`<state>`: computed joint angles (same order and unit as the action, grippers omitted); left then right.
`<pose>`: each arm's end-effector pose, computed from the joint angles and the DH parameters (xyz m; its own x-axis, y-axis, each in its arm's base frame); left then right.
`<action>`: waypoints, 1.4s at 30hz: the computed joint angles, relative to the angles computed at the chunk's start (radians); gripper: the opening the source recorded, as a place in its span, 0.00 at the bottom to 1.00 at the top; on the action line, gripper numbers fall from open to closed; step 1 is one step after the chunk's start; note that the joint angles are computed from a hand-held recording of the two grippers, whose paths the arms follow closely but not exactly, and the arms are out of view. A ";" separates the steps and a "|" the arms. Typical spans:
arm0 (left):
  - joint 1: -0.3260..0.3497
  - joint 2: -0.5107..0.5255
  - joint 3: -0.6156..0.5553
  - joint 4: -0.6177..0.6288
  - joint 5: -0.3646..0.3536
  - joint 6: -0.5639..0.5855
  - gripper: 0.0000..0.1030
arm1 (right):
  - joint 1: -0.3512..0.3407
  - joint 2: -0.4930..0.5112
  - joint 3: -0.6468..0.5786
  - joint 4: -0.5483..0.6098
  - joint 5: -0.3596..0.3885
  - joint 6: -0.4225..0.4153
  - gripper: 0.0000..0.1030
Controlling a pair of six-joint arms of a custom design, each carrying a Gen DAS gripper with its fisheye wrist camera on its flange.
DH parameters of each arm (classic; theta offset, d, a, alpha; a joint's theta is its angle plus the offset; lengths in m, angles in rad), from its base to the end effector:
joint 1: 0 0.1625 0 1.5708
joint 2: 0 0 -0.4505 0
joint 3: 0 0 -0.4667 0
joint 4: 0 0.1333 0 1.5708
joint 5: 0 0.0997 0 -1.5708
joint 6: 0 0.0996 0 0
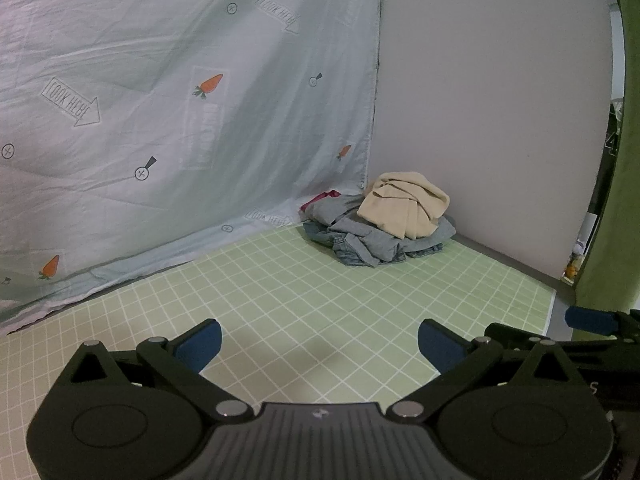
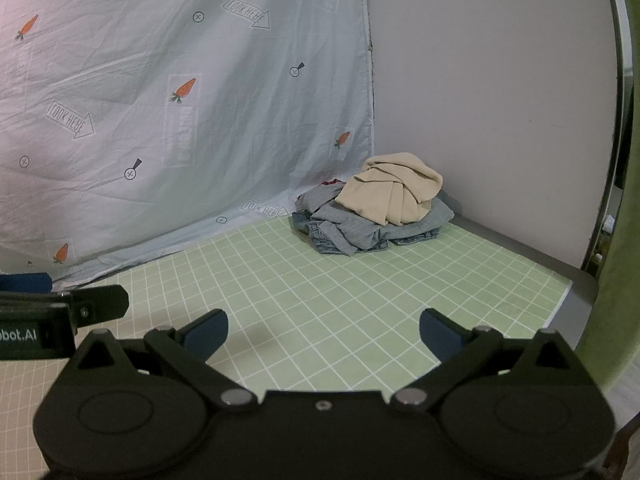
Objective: Fold clothes
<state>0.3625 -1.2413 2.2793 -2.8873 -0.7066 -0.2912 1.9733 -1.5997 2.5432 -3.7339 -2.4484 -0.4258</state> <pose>-0.3901 -0.3715 0.1520 -0.6659 0.4126 -0.6216 0.7389 0.4796 -0.4733 0.1912 -0.3044 0.3067 -0.7374 0.2465 0.6288 -0.4824 0.4594 -0.7458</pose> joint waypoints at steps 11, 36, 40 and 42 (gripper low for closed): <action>0.008 -0.006 0.000 0.002 -0.004 0.008 1.00 | 0.008 0.004 -0.002 0.002 -0.005 -0.001 1.00; 0.003 -0.012 0.011 0.004 -0.004 -0.005 1.00 | 0.020 0.019 -0.013 0.006 -0.029 0.011 1.00; 0.004 -0.013 0.011 0.008 -0.007 -0.006 1.00 | 0.022 0.021 -0.013 0.003 -0.032 0.012 1.00; 0.005 -0.013 0.011 0.008 -0.007 -0.006 1.00 | 0.023 0.023 -0.014 0.003 -0.034 0.012 1.00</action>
